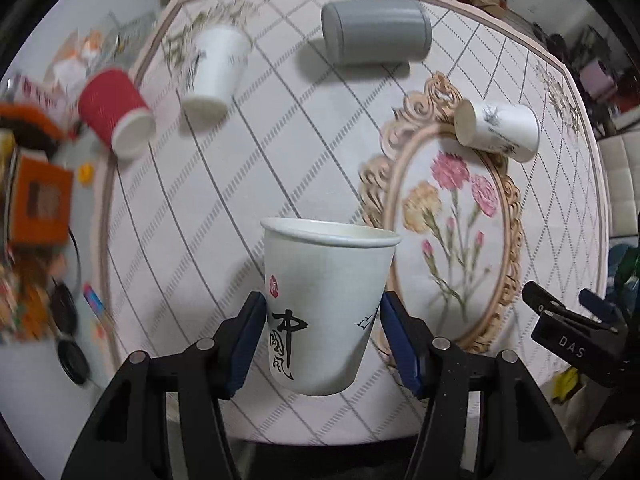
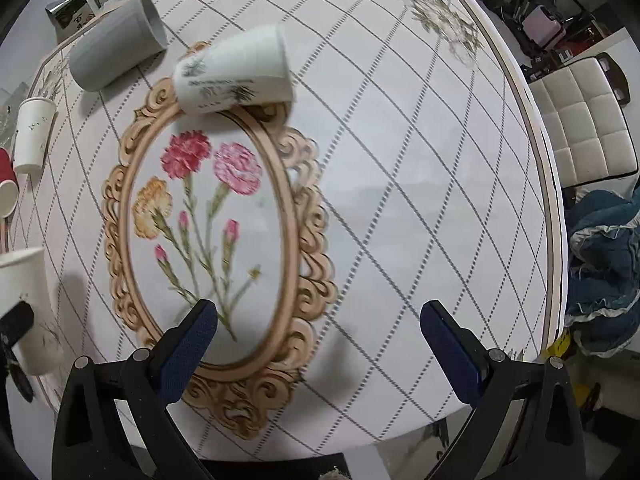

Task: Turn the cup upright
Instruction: 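Lift the upright cup with the left tool toward the right tool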

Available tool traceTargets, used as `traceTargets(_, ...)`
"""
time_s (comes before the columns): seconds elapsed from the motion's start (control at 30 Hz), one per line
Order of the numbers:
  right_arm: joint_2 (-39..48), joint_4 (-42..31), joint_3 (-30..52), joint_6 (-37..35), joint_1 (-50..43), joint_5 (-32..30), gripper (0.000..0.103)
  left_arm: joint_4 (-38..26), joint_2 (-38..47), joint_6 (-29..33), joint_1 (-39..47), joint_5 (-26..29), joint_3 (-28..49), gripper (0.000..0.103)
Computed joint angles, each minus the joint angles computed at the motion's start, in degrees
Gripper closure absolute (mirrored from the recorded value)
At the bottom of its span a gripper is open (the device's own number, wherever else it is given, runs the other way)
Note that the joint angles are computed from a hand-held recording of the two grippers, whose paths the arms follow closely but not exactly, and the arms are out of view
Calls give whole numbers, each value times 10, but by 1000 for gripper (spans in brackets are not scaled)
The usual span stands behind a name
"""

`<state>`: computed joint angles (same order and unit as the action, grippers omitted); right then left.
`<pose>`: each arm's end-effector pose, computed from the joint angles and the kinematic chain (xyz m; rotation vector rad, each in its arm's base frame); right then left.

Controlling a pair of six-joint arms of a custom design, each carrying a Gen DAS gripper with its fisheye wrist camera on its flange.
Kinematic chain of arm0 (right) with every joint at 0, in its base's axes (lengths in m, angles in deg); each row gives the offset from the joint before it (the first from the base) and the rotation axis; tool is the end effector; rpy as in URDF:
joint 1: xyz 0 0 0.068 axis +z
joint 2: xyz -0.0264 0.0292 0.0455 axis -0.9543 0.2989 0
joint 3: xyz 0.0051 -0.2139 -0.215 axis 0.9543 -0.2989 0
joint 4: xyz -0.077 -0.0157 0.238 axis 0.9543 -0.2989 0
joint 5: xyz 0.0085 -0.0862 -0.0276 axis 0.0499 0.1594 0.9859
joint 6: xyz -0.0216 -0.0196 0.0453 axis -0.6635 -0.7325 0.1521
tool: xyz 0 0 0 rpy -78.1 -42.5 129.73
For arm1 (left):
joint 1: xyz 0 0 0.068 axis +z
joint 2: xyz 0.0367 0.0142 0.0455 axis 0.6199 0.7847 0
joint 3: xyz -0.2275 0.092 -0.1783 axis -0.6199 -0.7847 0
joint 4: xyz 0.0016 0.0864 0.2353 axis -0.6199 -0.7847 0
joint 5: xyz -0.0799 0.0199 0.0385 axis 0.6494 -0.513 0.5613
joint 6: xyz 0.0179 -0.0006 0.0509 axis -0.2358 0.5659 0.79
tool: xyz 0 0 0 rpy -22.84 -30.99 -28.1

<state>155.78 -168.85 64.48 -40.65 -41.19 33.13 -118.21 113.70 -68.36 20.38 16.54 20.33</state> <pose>0.3064 0.1810 0.3161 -0.7775 2.9865 -0.2218 0.1850 -0.0594 0.3297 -1.0923 2.8989 -0.0266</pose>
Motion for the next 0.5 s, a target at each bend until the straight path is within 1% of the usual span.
traceTargets(0.13,-16,17,-37,-34,-38,1,1,59,-6,-89,-38,49,-39,47)
traceTargets(0.27,-32,36,-70,-59,-71,2,1,134,-5,-157,-56,94,-81,47)
traceTargets(0.37,-21,47,-72,-80,-102,3,1,180,9,-192,-68,112,-101,47)
traceTargets(0.5,-15,56,-80,-94,-125,8,1,232,32,-218,-75,128,-128,46)
